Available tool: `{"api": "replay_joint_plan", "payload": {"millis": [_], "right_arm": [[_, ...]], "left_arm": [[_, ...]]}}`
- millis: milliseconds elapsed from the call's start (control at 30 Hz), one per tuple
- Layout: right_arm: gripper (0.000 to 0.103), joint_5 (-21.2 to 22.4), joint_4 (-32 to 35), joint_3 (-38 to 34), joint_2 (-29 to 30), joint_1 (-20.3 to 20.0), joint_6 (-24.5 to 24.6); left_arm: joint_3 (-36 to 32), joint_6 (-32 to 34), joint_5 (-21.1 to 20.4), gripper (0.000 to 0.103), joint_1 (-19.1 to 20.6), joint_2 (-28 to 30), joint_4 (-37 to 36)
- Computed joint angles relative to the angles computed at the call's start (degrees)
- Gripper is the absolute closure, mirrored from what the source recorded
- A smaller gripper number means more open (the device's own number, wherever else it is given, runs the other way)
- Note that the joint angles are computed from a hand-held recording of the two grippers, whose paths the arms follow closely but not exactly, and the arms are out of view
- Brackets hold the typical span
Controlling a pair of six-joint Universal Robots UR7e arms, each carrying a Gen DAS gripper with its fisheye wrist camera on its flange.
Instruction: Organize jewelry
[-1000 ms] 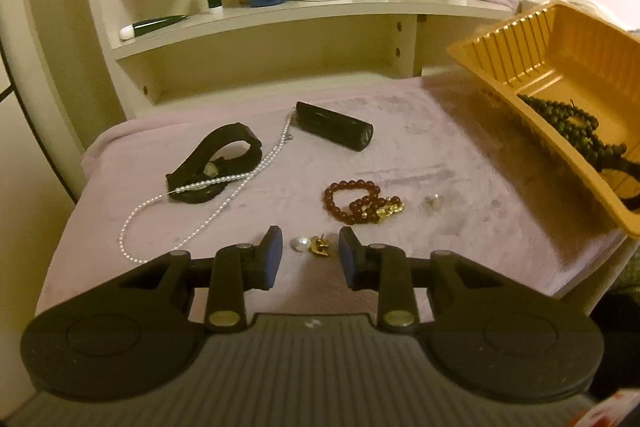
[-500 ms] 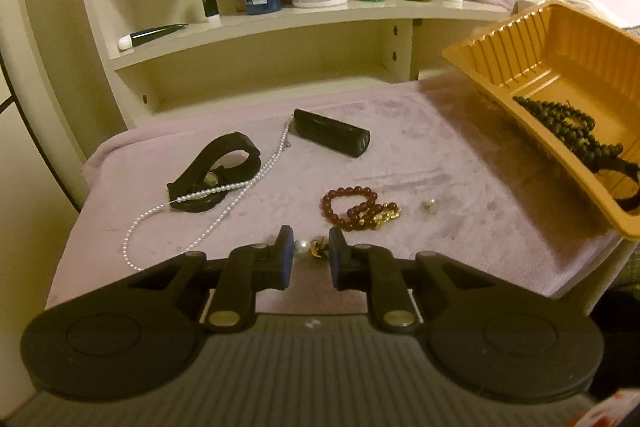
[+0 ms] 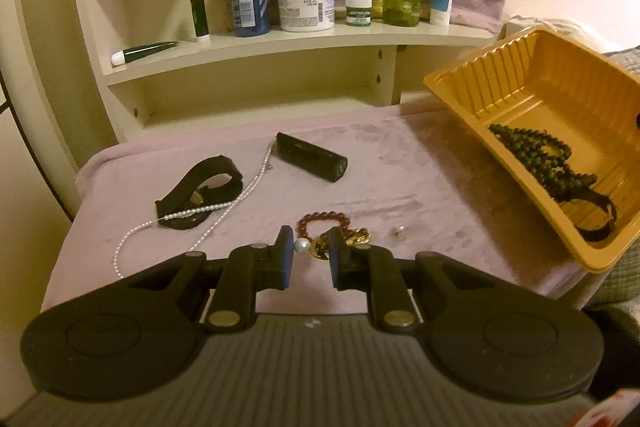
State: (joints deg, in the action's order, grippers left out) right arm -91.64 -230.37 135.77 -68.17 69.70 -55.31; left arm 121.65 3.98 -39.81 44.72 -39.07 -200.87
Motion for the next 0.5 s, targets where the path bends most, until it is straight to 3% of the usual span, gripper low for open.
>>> {"api": "replay_joint_plan", "payload": {"millis": [300,500], "right_arm": [[0.1,0.02,0.04,-0.07,0.03,0.0,-0.06],[0.099,0.05,0.03,-0.11,0.07,0.07,-0.16]], "left_arm": [[-1.04,0.7,-1.43,0.087,-0.7,-0.33,0.53],[-2.37,0.38,-6.86,0.087,-1.47,-0.25,1.87]]}}
